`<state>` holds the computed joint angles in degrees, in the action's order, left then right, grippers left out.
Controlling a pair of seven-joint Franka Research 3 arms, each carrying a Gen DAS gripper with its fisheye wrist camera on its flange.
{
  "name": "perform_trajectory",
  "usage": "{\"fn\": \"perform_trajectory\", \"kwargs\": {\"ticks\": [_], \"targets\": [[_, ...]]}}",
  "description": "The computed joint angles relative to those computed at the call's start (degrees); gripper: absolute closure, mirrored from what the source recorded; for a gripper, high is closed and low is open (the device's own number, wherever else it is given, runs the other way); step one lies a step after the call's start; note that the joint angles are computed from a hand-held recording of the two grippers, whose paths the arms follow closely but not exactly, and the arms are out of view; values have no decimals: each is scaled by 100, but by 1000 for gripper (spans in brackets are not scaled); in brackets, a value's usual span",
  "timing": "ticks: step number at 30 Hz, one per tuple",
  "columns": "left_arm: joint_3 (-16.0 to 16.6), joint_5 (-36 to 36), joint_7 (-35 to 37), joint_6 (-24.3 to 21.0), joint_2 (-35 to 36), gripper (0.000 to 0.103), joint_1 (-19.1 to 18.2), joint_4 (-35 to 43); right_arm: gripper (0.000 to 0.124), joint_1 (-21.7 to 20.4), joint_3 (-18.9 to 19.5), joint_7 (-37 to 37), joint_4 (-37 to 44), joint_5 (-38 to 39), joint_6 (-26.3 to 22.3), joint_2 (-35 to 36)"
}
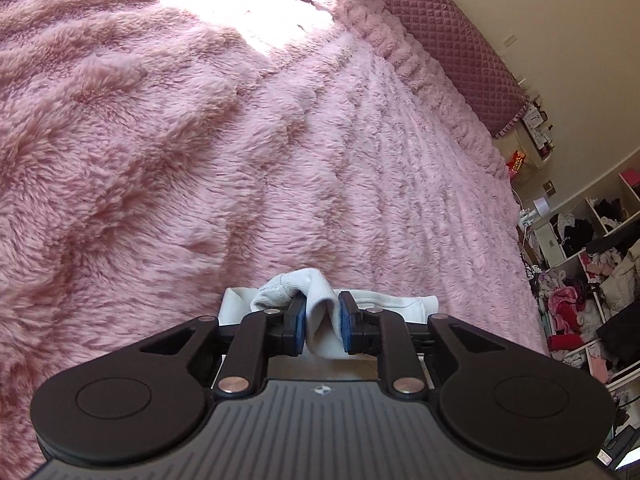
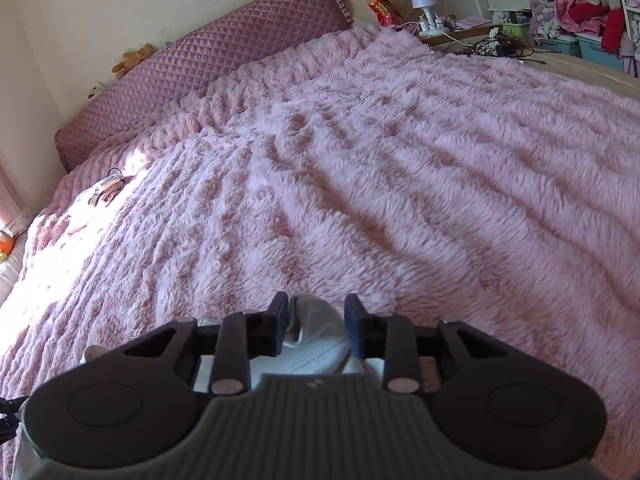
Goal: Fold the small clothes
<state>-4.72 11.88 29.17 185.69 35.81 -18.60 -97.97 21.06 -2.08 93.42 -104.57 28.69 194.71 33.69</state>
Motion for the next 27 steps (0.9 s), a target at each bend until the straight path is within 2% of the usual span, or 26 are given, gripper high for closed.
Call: {"fn": "perform_trajectory", "kwargs": {"ticks": [1, 3, 4, 5, 8, 9, 11, 14, 15, 16, 17, 18, 20, 23, 24, 25, 27], "targets": [[199, 24, -25, -14, -192, 64, -146, -174, 92, -369, 329, 170, -353, -510, 169, -251], [981, 114, -138, 114, -628, 52, -787, -647, 92, -1273, 1235, -36, -950, -897, 435, -661], [1290, 175, -115, 244, -861, 52, -1059, -947, 92, -1554, 1469, 62, -1200, -1160, 493, -823], [1399, 210, -72, 340, -1047, 52, -1167, -1199, 92, -1966, 1801, 232, -1519, -1549, 506, -1041], [1007, 243, 201, 710, -1660, 52, -899, -2113, 91, -3260, 2794, 1023, -2479, -2832, 587, -1641], [1012, 188, 289, 823, -1794, 51, -949, -2358, 91, -3666, 3080, 1333, -2764, -3305, 607, -1823], [1289, -99, 626, 1007, -2106, 49, -1382, -2937, 85, -4045, 3280, 1779, -3326, -3919, 696, -2231], [1830, -835, 1400, 940, -2444, 49, -2221, -3568, 84, -4357, 3355, 2388, -3889, -4749, 775, -2638], [1805, -937, 1464, 889, -2506, 49, -2253, -3687, 84, -4356, 3314, 2509, -3991, -4882, 809, -2702], [1620, -927, 1443, 884, -2523, 49, -2085, -3745, 82, -4401, 3285, 2721, -4130, -5090, 867, -2779], [1303, -609, 1159, 919, -2523, 49, -1717, -3800, 81, -4392, 3235, 2865, -4213, -5205, 914, -2817], [1063, -690, 1237, 937, -2506, 49, -1507, -3816, 81, -4354, 3174, 2955, -4276, -5259, 961, -2842], [789, -680, 1269, 945, -2450, 49, -1247, -3824, 77, -4225, 3029, 3017, -4392, -5236, 1052, -2877], [78, -389, 1078, 1246, -2271, 49, -488, -3803, 75, -3979, 2805, 2994, -4478, -5087, 1045, -2887], [6, -425, 1142, 1302, -2240, 50, -432, -3785, 75, -3928, 2738, 3037, -4471, -5142, 1046, -2872], [77, -669, 1380, 1324, -2234, 52, -576, -3792, 75, -3891, 2678, 3110, -4447, -5241, 1049, -2851], [-112, -644, 1506, 1297, -2196, 59, -397, -3747, 75, -3807, 2555, 3219, -4403, -5428, 1076, -2797]]}}
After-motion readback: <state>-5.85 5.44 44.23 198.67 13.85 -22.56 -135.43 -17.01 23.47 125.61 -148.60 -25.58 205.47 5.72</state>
